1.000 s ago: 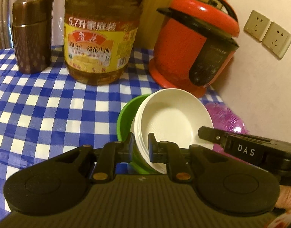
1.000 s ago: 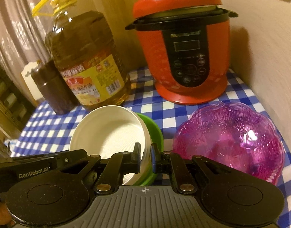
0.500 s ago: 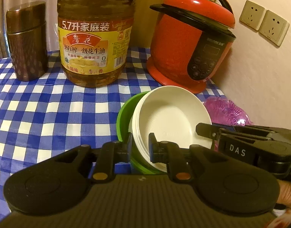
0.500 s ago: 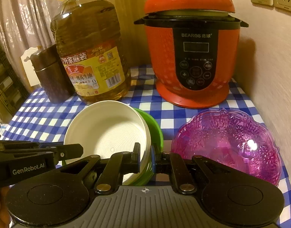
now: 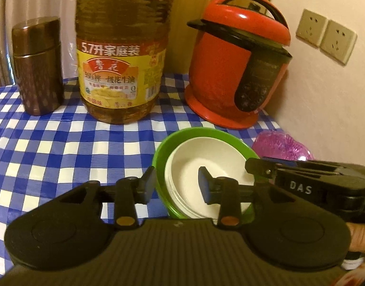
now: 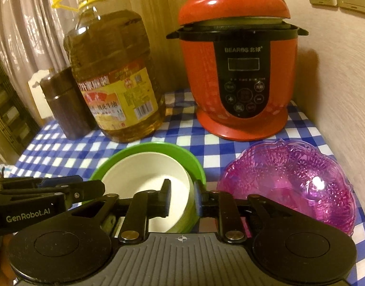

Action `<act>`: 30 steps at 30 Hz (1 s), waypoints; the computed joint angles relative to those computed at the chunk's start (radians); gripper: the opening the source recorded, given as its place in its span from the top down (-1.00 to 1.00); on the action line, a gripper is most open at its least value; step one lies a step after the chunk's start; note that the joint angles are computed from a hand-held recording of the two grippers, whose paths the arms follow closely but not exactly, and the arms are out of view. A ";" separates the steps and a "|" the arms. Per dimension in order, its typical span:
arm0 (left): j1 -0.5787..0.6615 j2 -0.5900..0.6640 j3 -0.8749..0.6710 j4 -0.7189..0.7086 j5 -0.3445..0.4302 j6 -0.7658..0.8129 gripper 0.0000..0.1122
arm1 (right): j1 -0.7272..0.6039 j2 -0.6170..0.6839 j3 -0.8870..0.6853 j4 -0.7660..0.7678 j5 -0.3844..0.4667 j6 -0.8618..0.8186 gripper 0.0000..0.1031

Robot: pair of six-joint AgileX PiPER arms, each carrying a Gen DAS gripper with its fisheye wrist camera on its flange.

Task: Organize plates and bowls
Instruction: 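Lower the white bowl into the green bowl and open both grippers, then move both grippers back to the steel bowl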

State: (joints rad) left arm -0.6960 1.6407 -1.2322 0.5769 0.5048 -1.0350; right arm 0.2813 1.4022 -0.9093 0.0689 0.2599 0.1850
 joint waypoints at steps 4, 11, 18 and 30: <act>0.010 -0.015 0.013 0.001 -0.007 -0.020 0.38 | -0.010 -0.020 0.014 0.005 -0.023 0.020 0.40; 0.015 -0.035 0.027 -0.035 -0.016 -0.010 0.39 | -0.011 -0.048 0.034 -0.038 -0.037 0.081 0.30; -0.020 -0.096 0.050 -0.022 0.007 -0.030 0.39 | -0.004 -0.116 0.055 -0.046 -0.008 0.128 0.21; -0.243 -0.287 0.160 0.133 0.190 -0.270 0.39 | 0.159 -0.397 0.161 -0.363 0.237 0.528 0.19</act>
